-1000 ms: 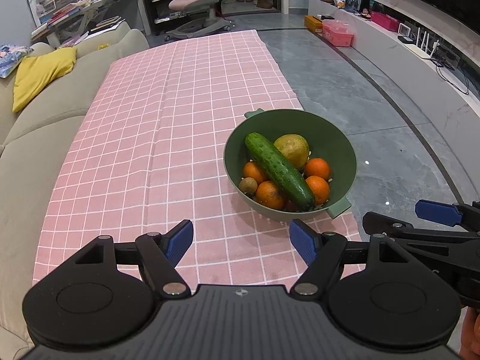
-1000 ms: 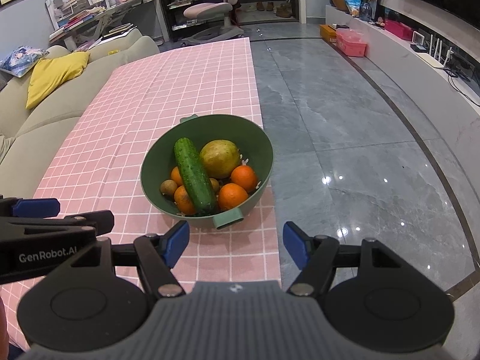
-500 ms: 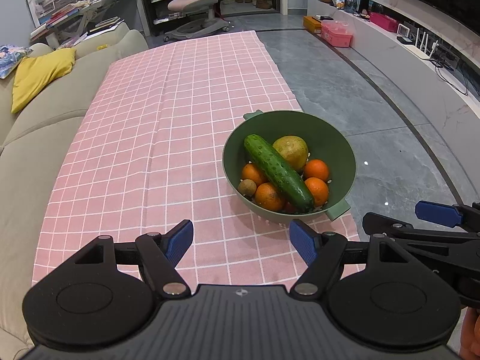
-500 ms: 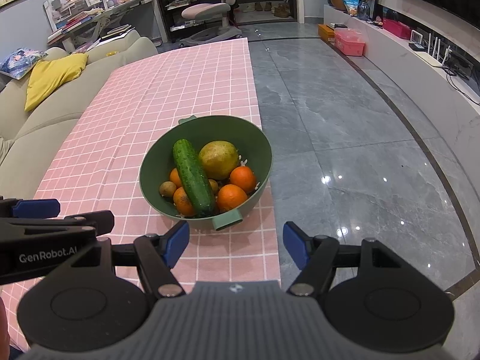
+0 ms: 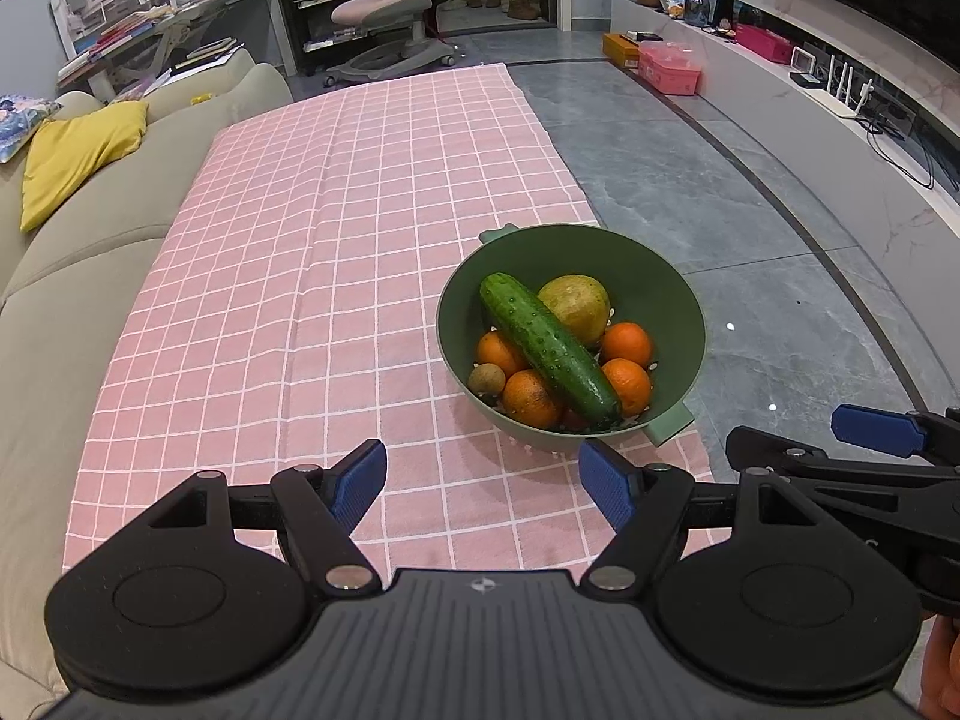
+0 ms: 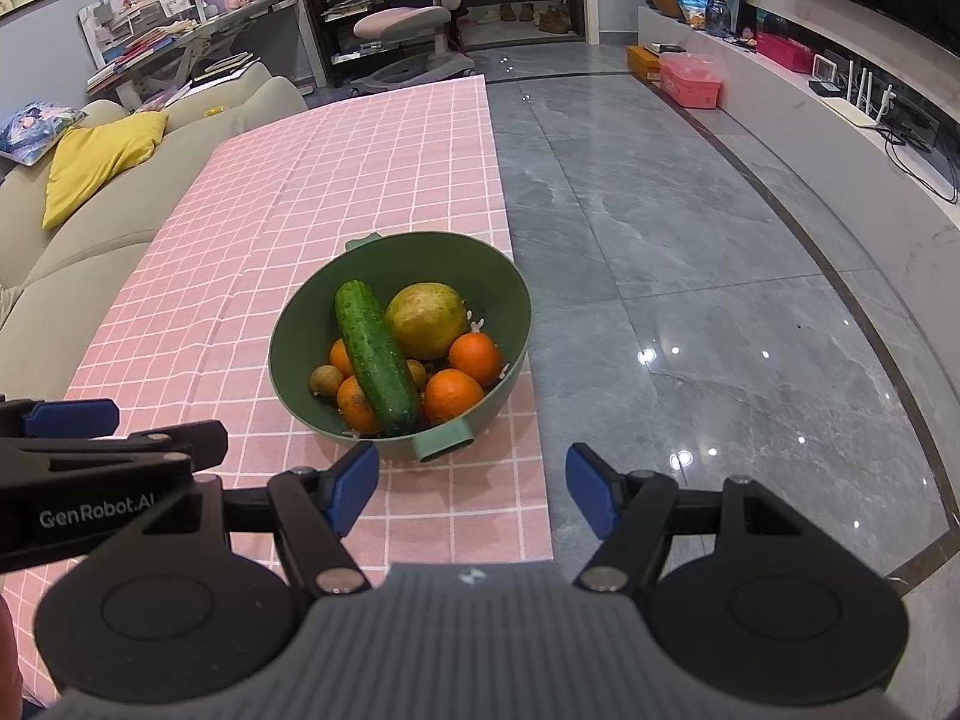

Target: Organize fruits

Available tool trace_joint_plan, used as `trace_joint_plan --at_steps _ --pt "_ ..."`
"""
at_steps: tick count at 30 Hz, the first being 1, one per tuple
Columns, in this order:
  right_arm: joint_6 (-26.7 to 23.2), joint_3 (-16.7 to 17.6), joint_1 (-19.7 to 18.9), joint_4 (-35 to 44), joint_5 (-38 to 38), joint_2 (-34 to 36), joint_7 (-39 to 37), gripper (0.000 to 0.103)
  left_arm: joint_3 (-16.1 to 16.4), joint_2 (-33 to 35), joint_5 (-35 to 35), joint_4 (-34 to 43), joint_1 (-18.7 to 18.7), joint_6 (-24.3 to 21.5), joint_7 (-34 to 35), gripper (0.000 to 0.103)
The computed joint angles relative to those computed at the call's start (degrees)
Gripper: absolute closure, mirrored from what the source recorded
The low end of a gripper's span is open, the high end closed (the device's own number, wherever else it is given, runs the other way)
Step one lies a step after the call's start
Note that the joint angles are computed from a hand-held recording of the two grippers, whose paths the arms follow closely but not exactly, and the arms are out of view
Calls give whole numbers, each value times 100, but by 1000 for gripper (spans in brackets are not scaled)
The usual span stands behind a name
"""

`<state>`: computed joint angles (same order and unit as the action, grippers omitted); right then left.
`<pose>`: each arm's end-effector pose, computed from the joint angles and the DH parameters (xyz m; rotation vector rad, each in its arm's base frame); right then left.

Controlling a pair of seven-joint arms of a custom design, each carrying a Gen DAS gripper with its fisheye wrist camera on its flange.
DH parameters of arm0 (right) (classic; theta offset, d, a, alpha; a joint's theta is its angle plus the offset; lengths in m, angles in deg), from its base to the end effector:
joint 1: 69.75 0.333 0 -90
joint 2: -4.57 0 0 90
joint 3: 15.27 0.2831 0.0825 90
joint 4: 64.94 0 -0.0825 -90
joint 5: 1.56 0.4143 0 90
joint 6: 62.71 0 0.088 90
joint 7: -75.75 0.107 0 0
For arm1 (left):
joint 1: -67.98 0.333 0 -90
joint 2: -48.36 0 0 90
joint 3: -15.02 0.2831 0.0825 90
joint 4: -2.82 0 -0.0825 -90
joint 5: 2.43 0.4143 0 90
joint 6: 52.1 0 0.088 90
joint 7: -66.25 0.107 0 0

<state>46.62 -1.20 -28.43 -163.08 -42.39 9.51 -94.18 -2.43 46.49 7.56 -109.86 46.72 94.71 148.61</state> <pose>0.4009 0.4905 0.5154 -1.2453 2.2942 -0.6771 0.4843 -0.3936 0.5125 -1.1780 2.4068 -0.7283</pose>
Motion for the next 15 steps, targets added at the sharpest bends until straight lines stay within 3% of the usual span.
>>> trace_joint_plan --at_steps 15 --pt "10 -7 13 -26 -49 -2 102 37 5 104 117 78 -33 118 31 17"
